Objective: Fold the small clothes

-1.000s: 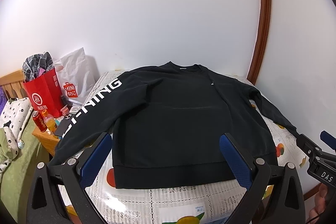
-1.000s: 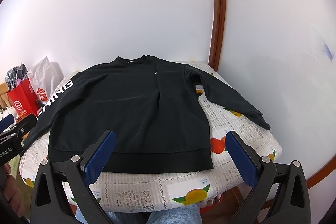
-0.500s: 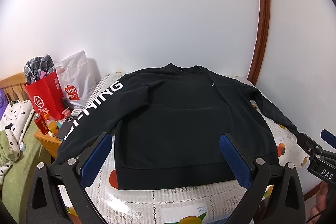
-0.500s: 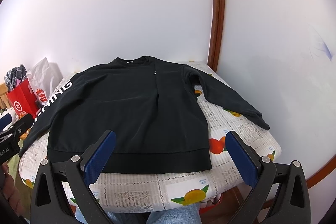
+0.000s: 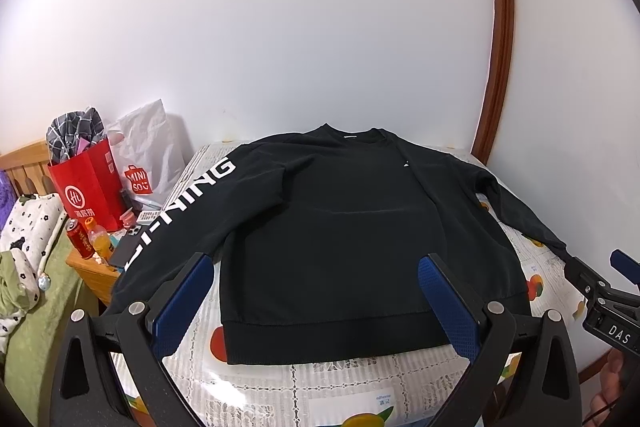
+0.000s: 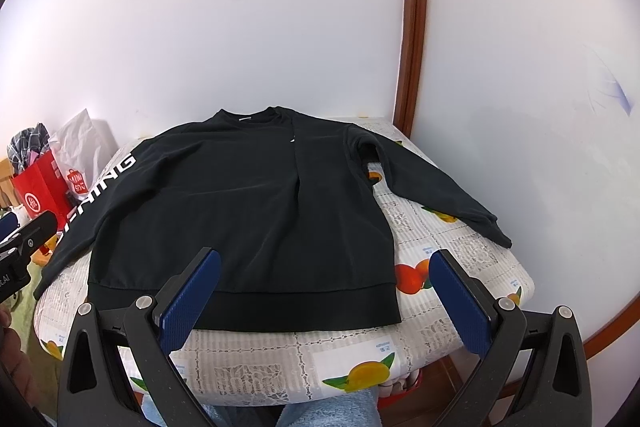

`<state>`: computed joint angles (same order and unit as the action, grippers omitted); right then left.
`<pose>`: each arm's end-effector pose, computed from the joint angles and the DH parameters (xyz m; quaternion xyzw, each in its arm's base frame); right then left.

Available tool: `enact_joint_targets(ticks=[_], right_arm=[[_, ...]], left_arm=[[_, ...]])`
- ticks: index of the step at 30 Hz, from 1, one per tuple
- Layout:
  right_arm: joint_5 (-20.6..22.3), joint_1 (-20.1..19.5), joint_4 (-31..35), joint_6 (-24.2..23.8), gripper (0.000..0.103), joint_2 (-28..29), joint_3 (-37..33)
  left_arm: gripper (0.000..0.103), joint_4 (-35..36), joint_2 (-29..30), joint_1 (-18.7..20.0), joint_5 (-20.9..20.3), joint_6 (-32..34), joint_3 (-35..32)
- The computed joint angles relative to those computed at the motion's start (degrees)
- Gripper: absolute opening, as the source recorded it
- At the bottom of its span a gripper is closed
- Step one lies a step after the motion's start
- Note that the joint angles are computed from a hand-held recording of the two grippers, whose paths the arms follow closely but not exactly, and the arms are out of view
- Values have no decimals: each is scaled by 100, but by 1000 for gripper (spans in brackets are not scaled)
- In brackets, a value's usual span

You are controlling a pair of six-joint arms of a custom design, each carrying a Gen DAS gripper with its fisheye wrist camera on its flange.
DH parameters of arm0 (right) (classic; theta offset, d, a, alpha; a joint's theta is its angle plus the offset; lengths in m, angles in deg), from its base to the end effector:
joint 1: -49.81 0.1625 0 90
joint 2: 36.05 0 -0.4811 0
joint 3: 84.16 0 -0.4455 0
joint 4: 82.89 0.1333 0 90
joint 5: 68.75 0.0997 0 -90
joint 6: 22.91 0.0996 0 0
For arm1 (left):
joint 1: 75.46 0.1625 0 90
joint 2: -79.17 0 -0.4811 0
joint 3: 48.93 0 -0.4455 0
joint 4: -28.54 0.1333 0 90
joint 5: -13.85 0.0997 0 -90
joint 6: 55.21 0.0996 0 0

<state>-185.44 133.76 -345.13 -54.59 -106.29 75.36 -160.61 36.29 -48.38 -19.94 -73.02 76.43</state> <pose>0.0597 -0.2766 0.2578 0.0126 -0.7447 0.5539 0.3720 -0.3666 -0.4301 0.0237 0.2717 0.8322 -0.3993 0.2723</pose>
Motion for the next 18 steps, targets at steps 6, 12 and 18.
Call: enact_joint_targets(ticks=[6, 12, 18], right_arm=[[42, -55, 30, 7, 102, -31, 7], [144, -115, -19, 14, 102, -16, 41], [83, -86, 107, 55, 102, -67, -28]], left_arm=[[103, -19, 3, -36, 70, -41, 14], [103, 176, -23, -34, 122, -146, -13], [103, 186, -10, 48, -16, -89, -72]])
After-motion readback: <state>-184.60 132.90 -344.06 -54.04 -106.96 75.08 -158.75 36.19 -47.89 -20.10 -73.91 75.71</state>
